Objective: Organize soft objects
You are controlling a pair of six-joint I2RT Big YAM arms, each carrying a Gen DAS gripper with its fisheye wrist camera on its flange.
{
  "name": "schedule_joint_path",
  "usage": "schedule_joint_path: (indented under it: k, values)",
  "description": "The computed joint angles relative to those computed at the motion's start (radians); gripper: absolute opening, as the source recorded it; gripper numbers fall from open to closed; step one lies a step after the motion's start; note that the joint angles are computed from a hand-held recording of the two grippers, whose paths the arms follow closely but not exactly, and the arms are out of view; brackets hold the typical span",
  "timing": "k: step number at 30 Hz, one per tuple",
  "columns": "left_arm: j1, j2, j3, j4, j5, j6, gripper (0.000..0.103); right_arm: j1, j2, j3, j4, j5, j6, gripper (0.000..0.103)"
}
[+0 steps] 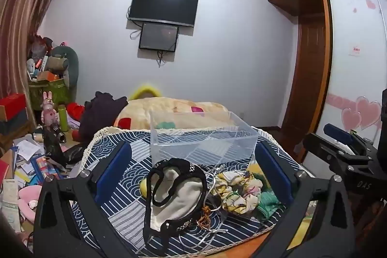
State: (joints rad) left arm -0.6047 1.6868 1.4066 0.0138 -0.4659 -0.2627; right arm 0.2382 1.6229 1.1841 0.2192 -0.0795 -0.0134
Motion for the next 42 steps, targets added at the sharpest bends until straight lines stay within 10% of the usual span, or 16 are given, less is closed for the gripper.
schedule_joint_path:
  k: [42]
  values:
    - [-0.019,-0.015,-0.003,0.019,0.002,0.057,0.103,0.009,-0.031,-0.032,0.047,-0.012,0.014,0.103]
